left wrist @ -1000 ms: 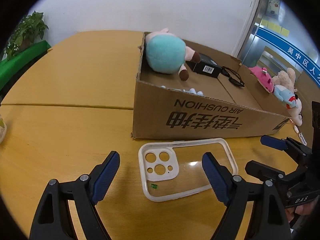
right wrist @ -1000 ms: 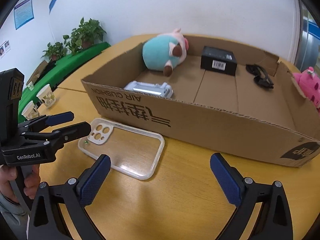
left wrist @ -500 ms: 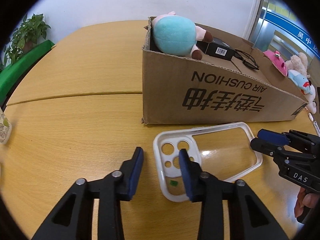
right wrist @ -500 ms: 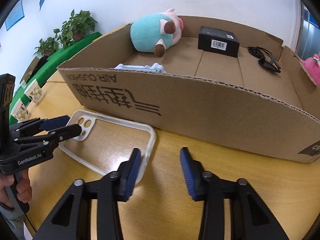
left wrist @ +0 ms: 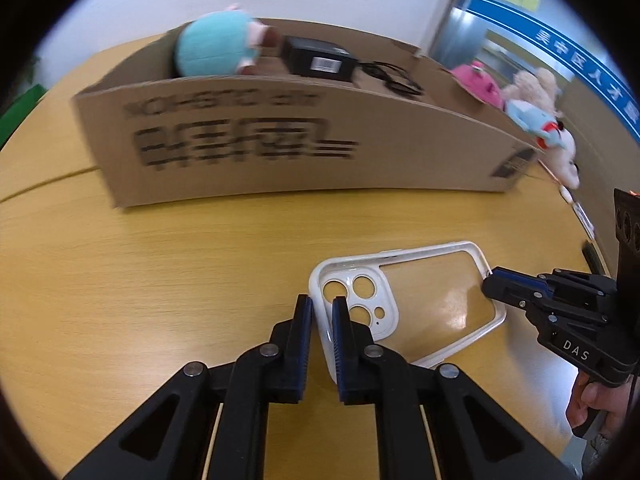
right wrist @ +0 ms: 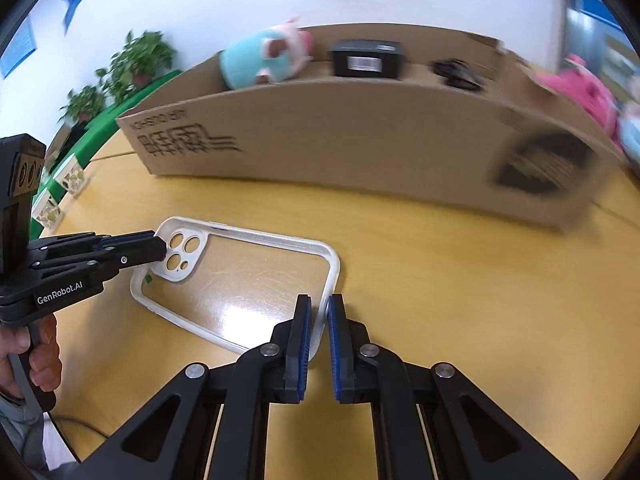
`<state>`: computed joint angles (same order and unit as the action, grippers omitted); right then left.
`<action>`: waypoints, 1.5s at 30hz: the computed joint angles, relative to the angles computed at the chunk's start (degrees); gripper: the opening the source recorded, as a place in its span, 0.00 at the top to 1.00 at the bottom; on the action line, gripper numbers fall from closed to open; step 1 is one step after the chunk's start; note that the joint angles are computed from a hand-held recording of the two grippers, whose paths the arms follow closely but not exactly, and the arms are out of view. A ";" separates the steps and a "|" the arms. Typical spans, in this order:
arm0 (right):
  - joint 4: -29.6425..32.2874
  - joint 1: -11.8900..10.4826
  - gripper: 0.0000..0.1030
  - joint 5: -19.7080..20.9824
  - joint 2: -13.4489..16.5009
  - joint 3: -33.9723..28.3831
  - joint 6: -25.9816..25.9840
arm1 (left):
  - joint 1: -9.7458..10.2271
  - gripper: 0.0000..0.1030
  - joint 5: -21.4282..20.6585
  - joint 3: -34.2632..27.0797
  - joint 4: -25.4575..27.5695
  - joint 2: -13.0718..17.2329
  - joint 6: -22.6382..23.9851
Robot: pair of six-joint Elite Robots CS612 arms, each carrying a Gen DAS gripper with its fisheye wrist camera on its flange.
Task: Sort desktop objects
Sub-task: 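Grasp the white frame of the phone case with both grippers, then lift the phone case with both grippers and carry it over the box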
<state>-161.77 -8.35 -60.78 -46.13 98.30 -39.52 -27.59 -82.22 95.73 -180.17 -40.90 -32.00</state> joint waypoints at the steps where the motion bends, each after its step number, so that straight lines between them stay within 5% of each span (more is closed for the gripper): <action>1: -0.55 -0.53 0.93 -0.48 -0.20 0.41 0.24 | -0.29 0.91 -0.02 -0.49 0.14 0.06 0.37; 5: -1.34 -2.11 0.94 -1.05 -0.63 0.94 1.53 | -1.31 0.92 1.22 -1.53 -2.67 -0.59 3.75; 10: -6.48 -3.76 0.94 4.63 -2.09 0.64 5.09 | -1.84 0.93 7.07 -2.31 -7.31 -2.43 8.05; 17: -19.23 -2.36 0.94 10.60 -3.49 -3.15 8.18 | -2.15 0.93 18.38 -5.90 -17.05 -4.30 17.79; 21: -21.85 -1.15 0.94 12.84 -3.64 -6.71 9.63 | -0.98 0.93 19.53 -9.24 -18.95 -4.41 20.70; 30: -11.24 1.42 0.94 12.55 -0.12 -20.18 10.30 | 2.76 0.93 16.63 -19.50 -6.51 -0.30 17.43; 45: 28.71 6.07 0.94 -3.27 17.75 -48.00 4.03 | 7.46 0.93 1.86 -36.19 26.88 11.61 3.87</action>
<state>-133.06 -2.28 -64.05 -28.38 50.30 -35.49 -20.13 -80.36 59.54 -153.29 -29.30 -28.13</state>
